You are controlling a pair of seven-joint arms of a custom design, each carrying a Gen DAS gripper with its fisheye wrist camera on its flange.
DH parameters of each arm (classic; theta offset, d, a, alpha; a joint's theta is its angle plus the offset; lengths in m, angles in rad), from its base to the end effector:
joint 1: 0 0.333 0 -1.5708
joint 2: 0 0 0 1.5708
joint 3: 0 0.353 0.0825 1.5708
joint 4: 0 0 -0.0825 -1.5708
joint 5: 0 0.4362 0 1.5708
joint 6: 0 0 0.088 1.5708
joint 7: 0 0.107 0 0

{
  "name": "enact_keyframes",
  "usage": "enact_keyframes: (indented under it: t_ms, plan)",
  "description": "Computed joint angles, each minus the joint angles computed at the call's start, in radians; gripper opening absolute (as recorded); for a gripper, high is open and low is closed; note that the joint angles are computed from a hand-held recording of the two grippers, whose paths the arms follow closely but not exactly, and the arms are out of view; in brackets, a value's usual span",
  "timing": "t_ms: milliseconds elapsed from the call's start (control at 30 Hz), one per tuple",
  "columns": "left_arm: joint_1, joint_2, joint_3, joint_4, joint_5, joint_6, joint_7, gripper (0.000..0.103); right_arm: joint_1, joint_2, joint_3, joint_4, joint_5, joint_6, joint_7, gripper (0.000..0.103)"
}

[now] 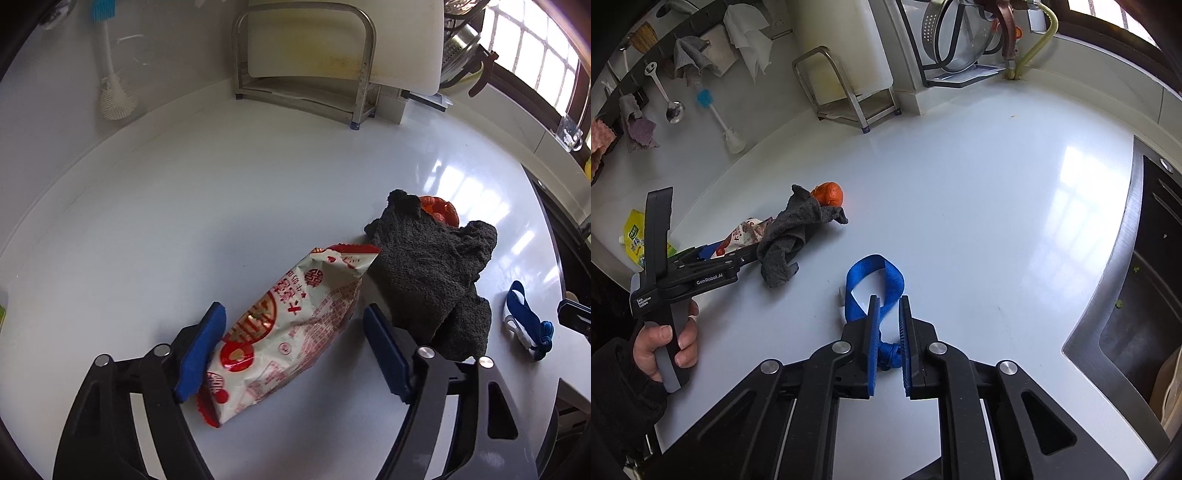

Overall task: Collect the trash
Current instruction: 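Grasp the blue strap with the right tool while the left tool grasps the snack wrapper, then carry the blue strap and snack wrapper over the grey trash bin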

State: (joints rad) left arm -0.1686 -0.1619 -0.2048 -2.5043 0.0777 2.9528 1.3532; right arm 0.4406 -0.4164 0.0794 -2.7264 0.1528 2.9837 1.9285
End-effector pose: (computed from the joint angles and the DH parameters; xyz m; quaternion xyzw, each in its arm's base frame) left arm 0.4896 -0.1986 0.4103 -0.5907 0.7490 -0.2468 0.1706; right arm 0.3920 0.2122 0.4268 -0.6754 0.6592 -0.0933 0.3173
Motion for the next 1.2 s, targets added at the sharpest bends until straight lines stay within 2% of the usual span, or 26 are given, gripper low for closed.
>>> enact_keyframes:
  t_ms: [100,167,200,233,267,333,367,500,600,633,667,700,733,767,800,867,1200]
  plan:
    - [0.002,-0.004,-0.006,0.000,0.012,-0.003,-0.008,0.050,-0.013,-0.004,0.016,-0.004,-0.013,-0.006,0.013,0.008]
    - [-0.016,-0.011,0.006,-0.003,-0.019,-0.009,0.012,0.044,0.018,-0.003,-0.012,-0.007,0.004,-0.009,-0.009,0.009]
    - [-0.020,-0.012,0.008,-0.005,-0.031,-0.008,0.015,0.039,0.005,-0.003,0.002,-0.009,-0.006,-0.007,-0.002,0.009]
    - [-0.022,-0.016,0.009,-0.008,-0.039,-0.008,0.017,0.037,-0.012,-0.007,0.022,-0.014,-0.022,0.000,0.007,0.017]
    - [-0.015,-0.021,0.002,-0.012,-0.029,-0.008,0.004,0.033,-0.016,-0.008,0.029,-0.017,-0.033,0.004,0.007,0.034]
    - [-0.011,-0.032,-0.002,-0.018,-0.024,-0.010,-0.007,0.027,-0.064,-0.013,0.082,-0.025,-0.081,0.022,0.040,0.049]
    - [-0.014,-0.035,0.000,-0.020,-0.030,-0.012,-0.005,0.024,-0.065,-0.010,0.085,-0.025,-0.096,0.027,0.040,0.049]
    - [-0.017,-0.050,0.001,-0.030,-0.037,-0.013,-0.010,0.023,-0.106,0.027,0.132,0.001,-0.186,-0.005,0.057,0.049]
    - [-0.019,-0.064,0.002,-0.037,-0.040,-0.011,-0.011,0.023,-0.164,0.046,0.189,0.021,-0.279,-0.022,0.104,0.049]
    - [-0.020,-0.069,0.003,-0.040,-0.042,-0.010,-0.011,0.023,-0.176,0.052,0.199,0.028,-0.306,-0.030,0.119,0.043]
    - [-0.018,-0.075,0.002,-0.043,-0.041,-0.009,-0.013,0.023,-0.185,0.057,0.205,0.035,-0.329,-0.037,0.136,0.031]
    - [-0.016,-0.082,-0.001,-0.047,-0.038,-0.008,-0.017,0.023,-0.170,0.062,0.189,0.040,-0.331,-0.041,0.136,0.027]
    - [-0.014,-0.087,-0.003,-0.050,-0.034,-0.006,-0.021,0.023,-0.158,0.065,0.175,0.042,-0.331,-0.042,0.134,0.016]
    - [-0.010,-0.094,-0.007,-0.053,-0.028,-0.004,-0.027,0.023,-0.143,0.067,0.159,0.045,-0.327,-0.047,0.128,0.000]
    - [-0.007,-0.102,-0.011,-0.057,-0.023,-0.003,-0.035,0.023,-0.129,0.072,0.147,0.051,-0.322,-0.063,0.120,0.001]
    - [-0.005,-0.119,-0.016,-0.066,-0.018,-0.003,-0.048,0.023,-0.140,0.071,0.159,0.051,-0.350,-0.069,0.141,0.000]
    - [-0.009,-0.202,-0.041,-0.110,0.014,-0.019,-0.097,0.023,-0.011,-0.011,0.021,-0.005,-0.151,-0.009,0.069,0.000]
